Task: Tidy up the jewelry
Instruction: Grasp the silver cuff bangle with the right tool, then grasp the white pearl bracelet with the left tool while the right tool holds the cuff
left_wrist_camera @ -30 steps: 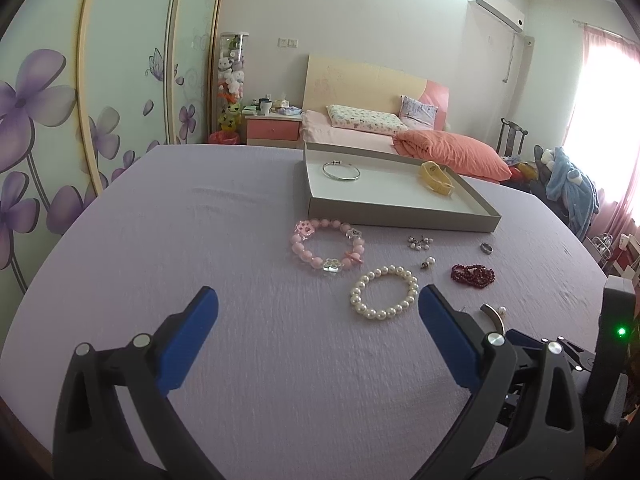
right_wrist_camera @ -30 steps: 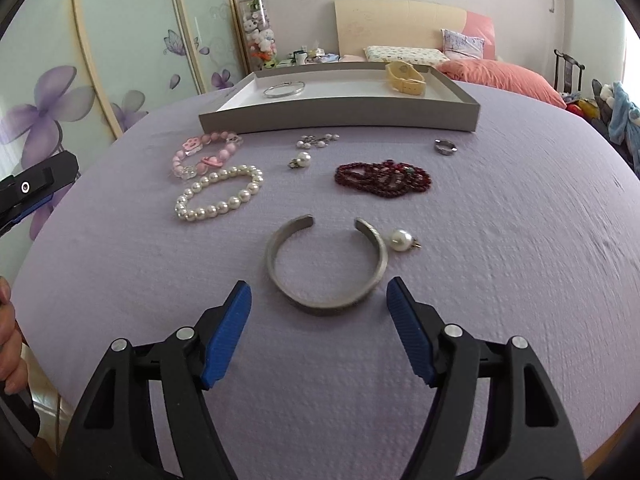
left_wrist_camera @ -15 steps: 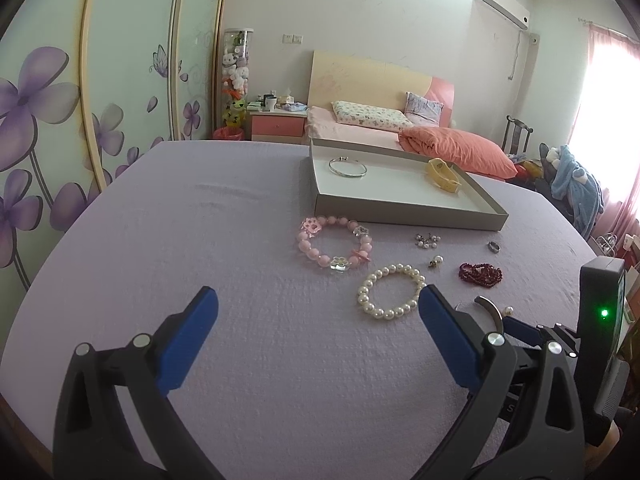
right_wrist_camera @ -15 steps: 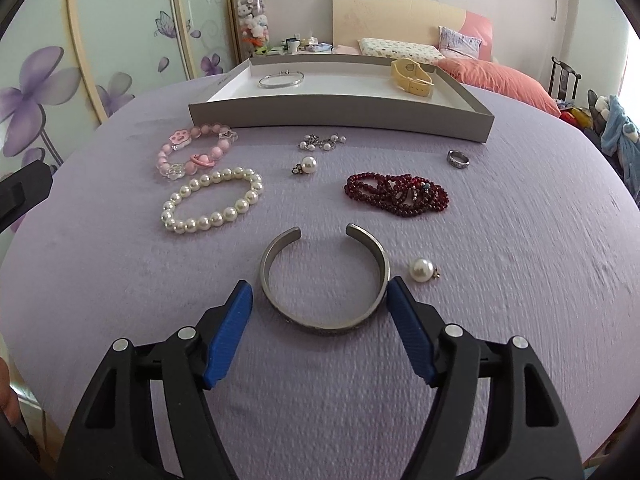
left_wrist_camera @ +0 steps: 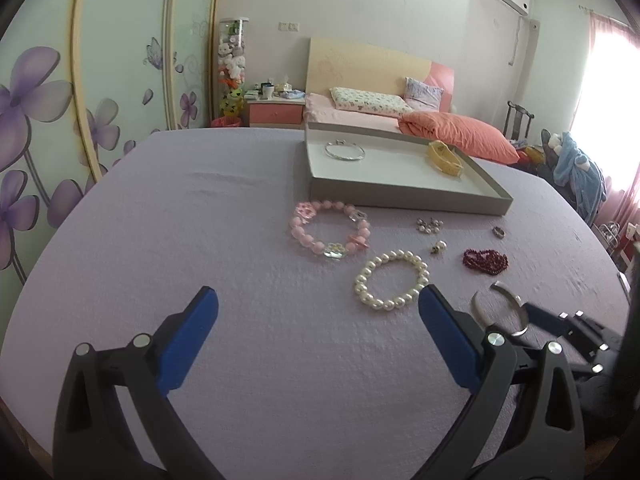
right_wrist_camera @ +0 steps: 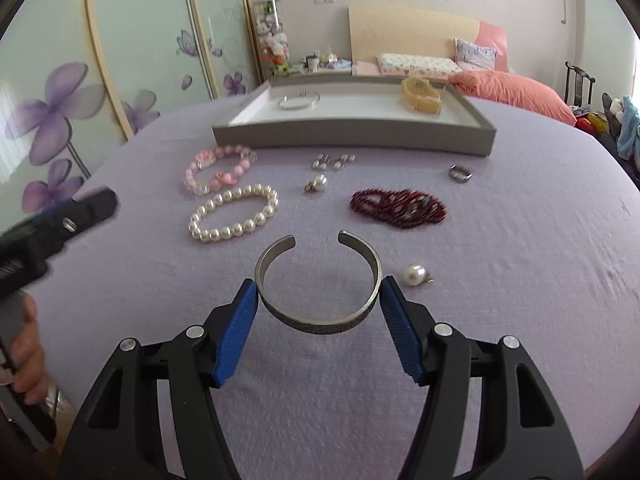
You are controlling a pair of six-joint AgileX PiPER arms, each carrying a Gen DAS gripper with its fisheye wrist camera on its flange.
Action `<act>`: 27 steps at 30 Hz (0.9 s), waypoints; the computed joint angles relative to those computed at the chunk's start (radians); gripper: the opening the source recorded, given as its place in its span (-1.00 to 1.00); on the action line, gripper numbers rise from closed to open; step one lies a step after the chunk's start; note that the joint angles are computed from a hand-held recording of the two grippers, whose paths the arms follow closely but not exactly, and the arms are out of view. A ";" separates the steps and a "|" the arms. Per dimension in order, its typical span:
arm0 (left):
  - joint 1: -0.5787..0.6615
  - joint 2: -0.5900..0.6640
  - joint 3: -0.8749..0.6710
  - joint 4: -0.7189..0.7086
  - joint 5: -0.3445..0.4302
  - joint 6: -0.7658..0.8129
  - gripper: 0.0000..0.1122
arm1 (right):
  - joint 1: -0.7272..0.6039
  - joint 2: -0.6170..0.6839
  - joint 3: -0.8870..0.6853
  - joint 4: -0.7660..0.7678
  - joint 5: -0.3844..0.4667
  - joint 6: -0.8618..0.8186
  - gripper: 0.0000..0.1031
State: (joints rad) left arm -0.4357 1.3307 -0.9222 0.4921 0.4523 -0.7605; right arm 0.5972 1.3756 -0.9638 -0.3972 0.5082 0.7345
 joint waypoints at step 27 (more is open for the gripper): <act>-0.059 0.385 -0.334 -0.091 0.150 0.102 -0.71 | -0.190 -0.047 0.007 0.159 -0.043 -0.191 0.25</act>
State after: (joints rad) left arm -0.4949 1.7154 -1.2557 0.4013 0.6019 -0.6587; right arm 0.4075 1.3287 -0.9567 -0.2381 0.4651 0.5440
